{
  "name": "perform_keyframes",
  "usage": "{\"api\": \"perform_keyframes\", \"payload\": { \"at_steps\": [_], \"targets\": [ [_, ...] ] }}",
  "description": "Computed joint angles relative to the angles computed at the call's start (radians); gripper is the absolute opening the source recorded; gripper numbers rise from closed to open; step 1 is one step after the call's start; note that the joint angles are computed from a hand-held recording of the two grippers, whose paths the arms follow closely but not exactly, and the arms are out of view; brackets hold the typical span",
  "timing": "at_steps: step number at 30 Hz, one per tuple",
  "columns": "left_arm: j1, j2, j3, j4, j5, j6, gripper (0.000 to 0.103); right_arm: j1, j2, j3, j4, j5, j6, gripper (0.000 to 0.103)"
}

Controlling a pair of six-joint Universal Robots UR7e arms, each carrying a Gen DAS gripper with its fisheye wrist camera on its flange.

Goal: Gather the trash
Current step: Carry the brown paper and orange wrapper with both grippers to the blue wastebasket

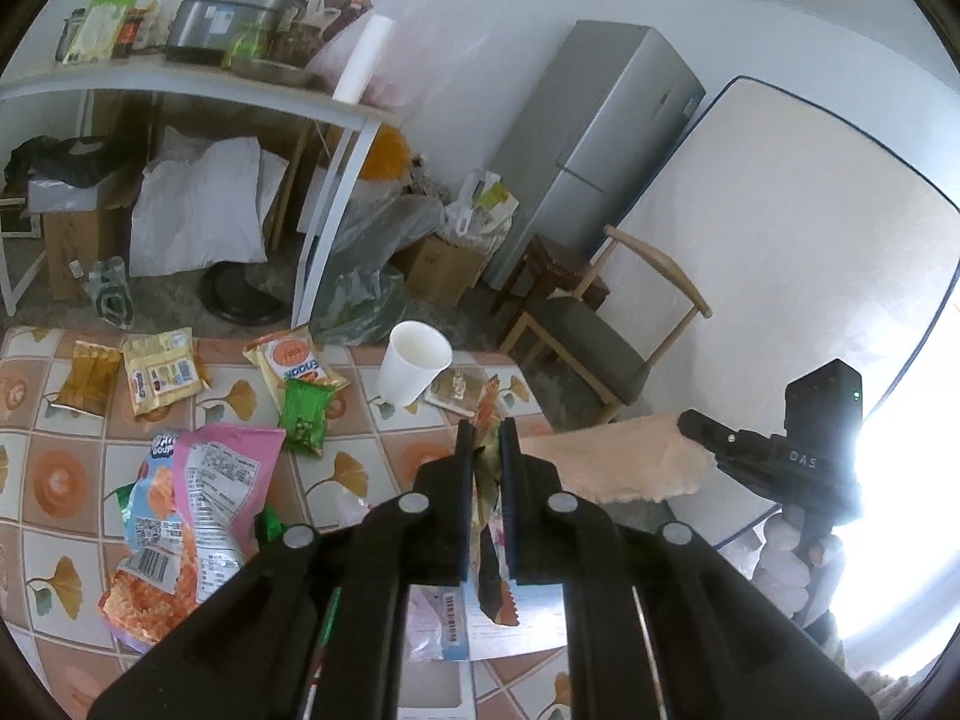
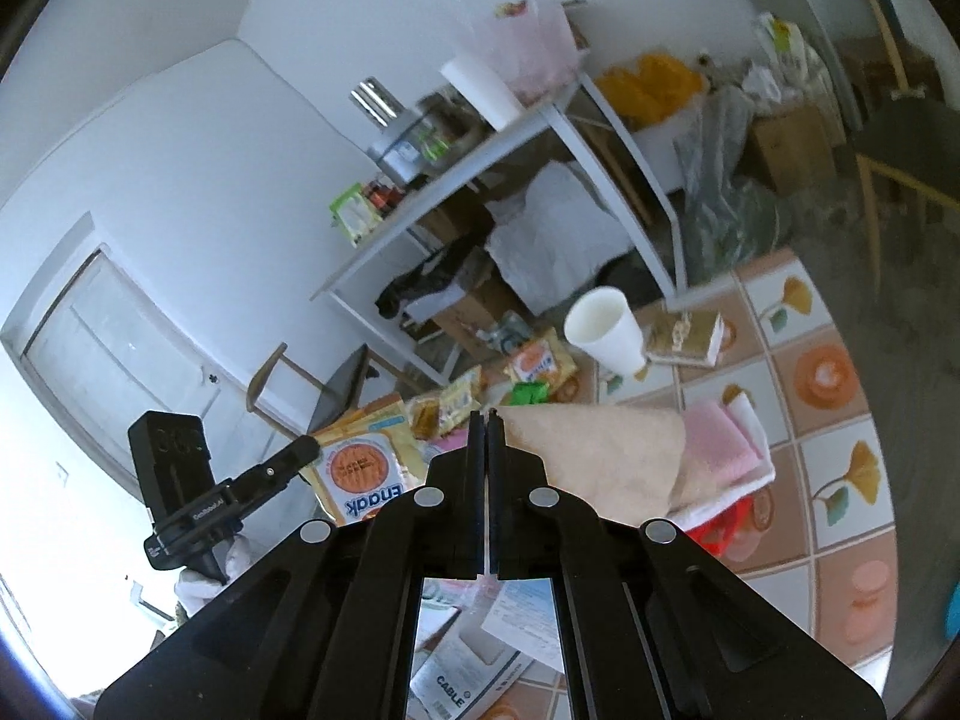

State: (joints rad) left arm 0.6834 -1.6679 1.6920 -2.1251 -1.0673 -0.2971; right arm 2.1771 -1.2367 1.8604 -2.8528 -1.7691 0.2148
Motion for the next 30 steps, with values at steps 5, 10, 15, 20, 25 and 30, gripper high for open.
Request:
{"api": "perform_keyframes", "payload": {
  "at_steps": [5, 10, 15, 20, 25, 30],
  "targets": [
    [-0.039, -0.003, 0.004, -0.010, -0.002, -0.019, 0.007, 0.029, -0.054, 0.025, -0.032, -0.025, -0.016, 0.000],
    [-0.084, 0.015, 0.012, -0.020, -0.031, -0.035, 0.007, 0.054, -0.138, 0.076, -0.064, -0.075, -0.024, 0.000],
    [-0.128, 0.063, 0.029, -0.036, -0.083, -0.046, 0.007, 0.069, -0.261, 0.156, -0.082, -0.150, -0.003, 0.000],
    [-0.153, 0.173, 0.029, -0.064, -0.183, -0.057, 0.007, 0.074, -0.419, 0.250, -0.079, -0.257, 0.032, 0.000],
    [-0.175, 0.328, 0.005, -0.114, -0.300, -0.058, 0.008, 0.057, -0.573, 0.331, -0.056, -0.358, 0.077, 0.000],
    [-0.192, 0.531, -0.046, -0.164, -0.411, -0.074, 0.008, 0.010, -0.742, 0.412, 0.008, -0.444, 0.130, 0.000]
  ]
}}
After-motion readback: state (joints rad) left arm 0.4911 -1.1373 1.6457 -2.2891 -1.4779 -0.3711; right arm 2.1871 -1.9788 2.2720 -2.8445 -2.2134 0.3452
